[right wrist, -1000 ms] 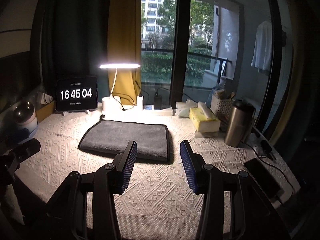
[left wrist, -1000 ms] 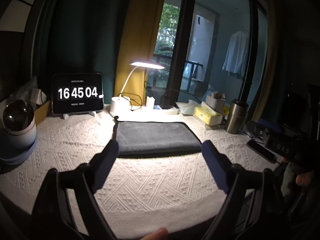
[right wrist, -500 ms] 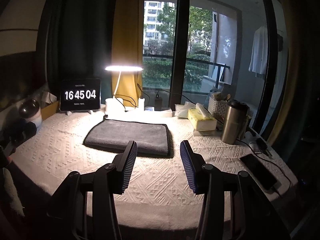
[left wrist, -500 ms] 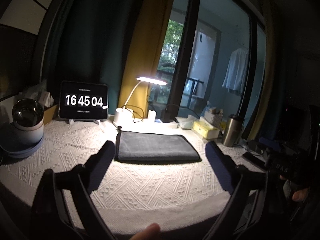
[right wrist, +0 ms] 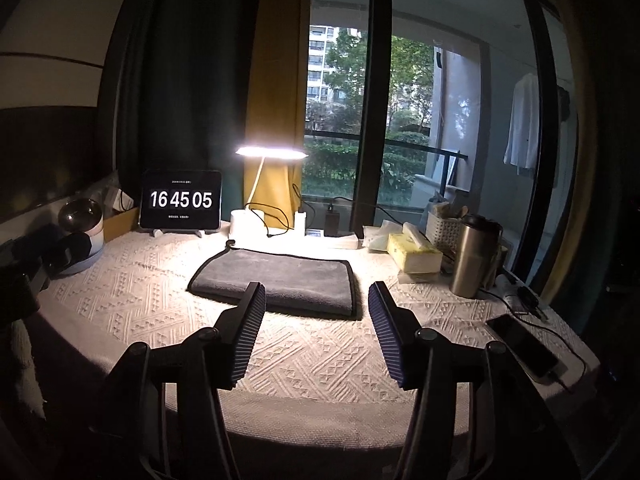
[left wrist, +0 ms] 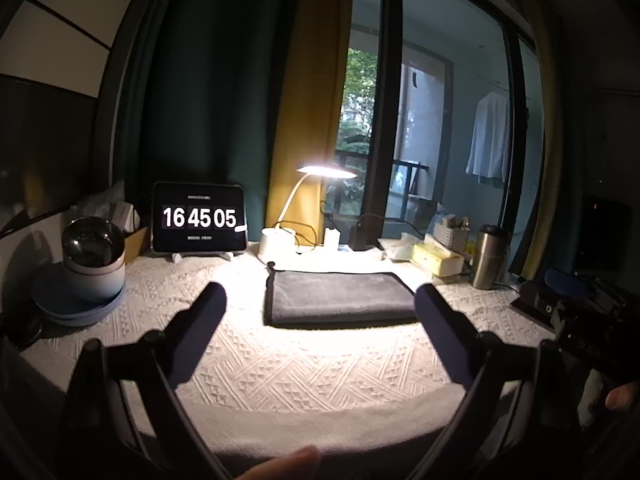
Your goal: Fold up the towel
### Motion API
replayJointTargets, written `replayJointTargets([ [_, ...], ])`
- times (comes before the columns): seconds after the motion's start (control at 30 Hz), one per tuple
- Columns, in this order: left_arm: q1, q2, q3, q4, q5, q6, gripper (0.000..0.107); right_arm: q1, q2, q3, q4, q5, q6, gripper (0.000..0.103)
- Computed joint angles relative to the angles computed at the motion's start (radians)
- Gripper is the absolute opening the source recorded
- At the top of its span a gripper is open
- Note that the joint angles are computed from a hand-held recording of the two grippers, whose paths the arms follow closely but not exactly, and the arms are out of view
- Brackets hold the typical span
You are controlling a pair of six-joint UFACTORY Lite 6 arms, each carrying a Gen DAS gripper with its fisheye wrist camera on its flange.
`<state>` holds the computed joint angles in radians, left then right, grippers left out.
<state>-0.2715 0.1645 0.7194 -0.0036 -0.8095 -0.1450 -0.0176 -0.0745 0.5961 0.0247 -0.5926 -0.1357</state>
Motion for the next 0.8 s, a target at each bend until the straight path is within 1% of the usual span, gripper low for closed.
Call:
replayJointTargets([
  [0.13, 0.008, 0.018, 0.02, 0.026, 0.01, -0.013, 0.096, -0.008, 0.009, 0.007, -0.014, 0.007, 0.017, 0.057],
  [0.8, 0.009, 0.036, 0.043, 0.049, 0.044, -0.042, 0.096, -0.017, 0.041, 0.02, -0.037, 0.005, 0.041, 0.057],
])
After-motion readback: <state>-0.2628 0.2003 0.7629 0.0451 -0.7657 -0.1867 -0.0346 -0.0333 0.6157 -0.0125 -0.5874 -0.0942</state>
